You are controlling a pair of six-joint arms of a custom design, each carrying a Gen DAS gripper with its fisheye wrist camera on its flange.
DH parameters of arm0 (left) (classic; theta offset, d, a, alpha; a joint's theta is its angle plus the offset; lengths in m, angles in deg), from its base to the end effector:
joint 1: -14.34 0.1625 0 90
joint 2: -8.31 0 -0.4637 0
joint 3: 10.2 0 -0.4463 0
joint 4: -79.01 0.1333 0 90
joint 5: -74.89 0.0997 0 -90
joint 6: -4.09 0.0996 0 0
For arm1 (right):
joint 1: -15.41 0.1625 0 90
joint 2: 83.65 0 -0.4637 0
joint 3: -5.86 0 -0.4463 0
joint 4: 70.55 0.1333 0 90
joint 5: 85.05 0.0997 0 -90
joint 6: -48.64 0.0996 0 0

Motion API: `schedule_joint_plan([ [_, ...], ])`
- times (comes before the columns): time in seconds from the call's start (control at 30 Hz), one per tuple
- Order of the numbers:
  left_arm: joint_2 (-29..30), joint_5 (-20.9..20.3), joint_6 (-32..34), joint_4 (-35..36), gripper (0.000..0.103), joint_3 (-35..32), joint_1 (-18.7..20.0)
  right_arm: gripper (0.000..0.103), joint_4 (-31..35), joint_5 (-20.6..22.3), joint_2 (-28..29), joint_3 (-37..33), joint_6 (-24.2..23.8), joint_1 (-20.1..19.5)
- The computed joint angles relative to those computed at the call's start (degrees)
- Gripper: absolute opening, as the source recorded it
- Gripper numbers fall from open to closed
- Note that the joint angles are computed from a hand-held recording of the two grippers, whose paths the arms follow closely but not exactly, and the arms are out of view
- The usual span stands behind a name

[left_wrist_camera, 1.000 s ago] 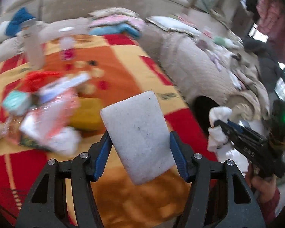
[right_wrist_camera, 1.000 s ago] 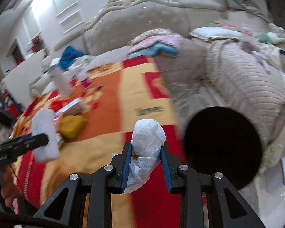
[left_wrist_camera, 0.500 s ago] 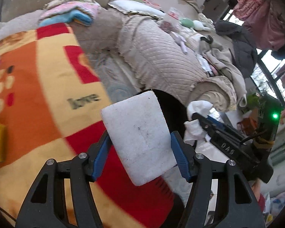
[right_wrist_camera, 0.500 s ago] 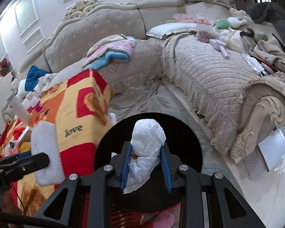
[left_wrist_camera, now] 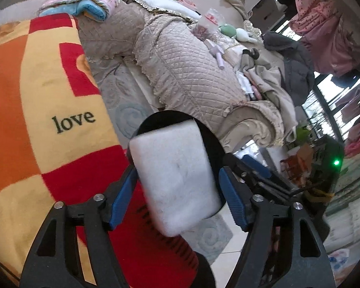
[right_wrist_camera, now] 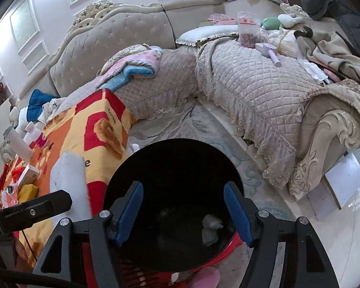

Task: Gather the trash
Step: 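Carry both items to the black bin and open both tools to drop them, then return both tools to the bed, left tool toward the crumpled beige cloth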

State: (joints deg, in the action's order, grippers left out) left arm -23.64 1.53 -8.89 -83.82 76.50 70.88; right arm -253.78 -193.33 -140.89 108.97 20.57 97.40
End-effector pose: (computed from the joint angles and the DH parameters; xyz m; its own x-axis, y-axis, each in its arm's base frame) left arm -0.2925 -0.7361 -0.0164 -0.9444 0.2644 -0.1956 0.3202 0.8748 -0.3636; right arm 0.0037 -0.7062 0.2414 -0.8457 0.0027 0.5336 -0.3440 0.7617 -0.5491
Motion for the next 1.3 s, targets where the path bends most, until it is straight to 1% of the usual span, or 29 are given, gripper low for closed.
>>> schedule_joint_plan([
  [0.17,0.05,-1.14,-0.31,-0.75,0.075,-0.13,0.07,0.068,-1.56,-1.23,-0.54,0.89,-0.01,0.29],
  [0.37,-1.07,1.0,-1.47,-1.09,0.075,1.4,-0.13,0.07,-0.85,-1.18,-1.21,1.45,0.76,-0.09],
  [0.43,-1.91,3.34,-1.61,-1.39,0.075,2.65,-0.54,0.07,-0.38,-0.75,-1.2,1.61,1.09,-0.04],
  [0.57,-3.88,10.02,-1.61,-4.01,0.075,6.41,-1.58,0.07,-0.18,-0.4,-0.85,2.18,0.45,0.7],
  [0.63,-5.16,13.68,-1.72,-4.87,0.075,8.56,-2.08,0.07,0.28,-0.19,-0.57,2.42,0.34,1.21],
  [0.7,-6.38,18.19,-1.38,-5.35,0.075,10.6,-2.67,0.071,0.91,-0.22,-0.24,2.5,0.61,1.81],
  [0.77,-7.54,21.43,-0.26,-6.6,0.075,12.57,-3.07,0.071,1.63,-0.1,0.16,2.58,0.76,2.48],
  [0.83,-9.03,25.92,0.41,-7.45,0.075,14.99,-3.58,0.072,2.26,-0.1,0.75,2.59,0.52,3.47],
  [1.0,-13.67,30.47,1.31,-10.74,0.075,20.91,-3.15,0.075,3.53,-0.47,2.96,2.48,-0.85,6.39],
  [1.13,-17.87,33.07,-0.5,-10.87,0.075,24.78,-2.25,0.076,5.12,-0.32,5.38,1.7,-1.63,8.84],
  [1.3,-23.28,37.7,-2.67,-11.27,0.075,29.66,-0.88,0.077,8.24,0.39,8.48,0.32,-1.53,11.47],
])
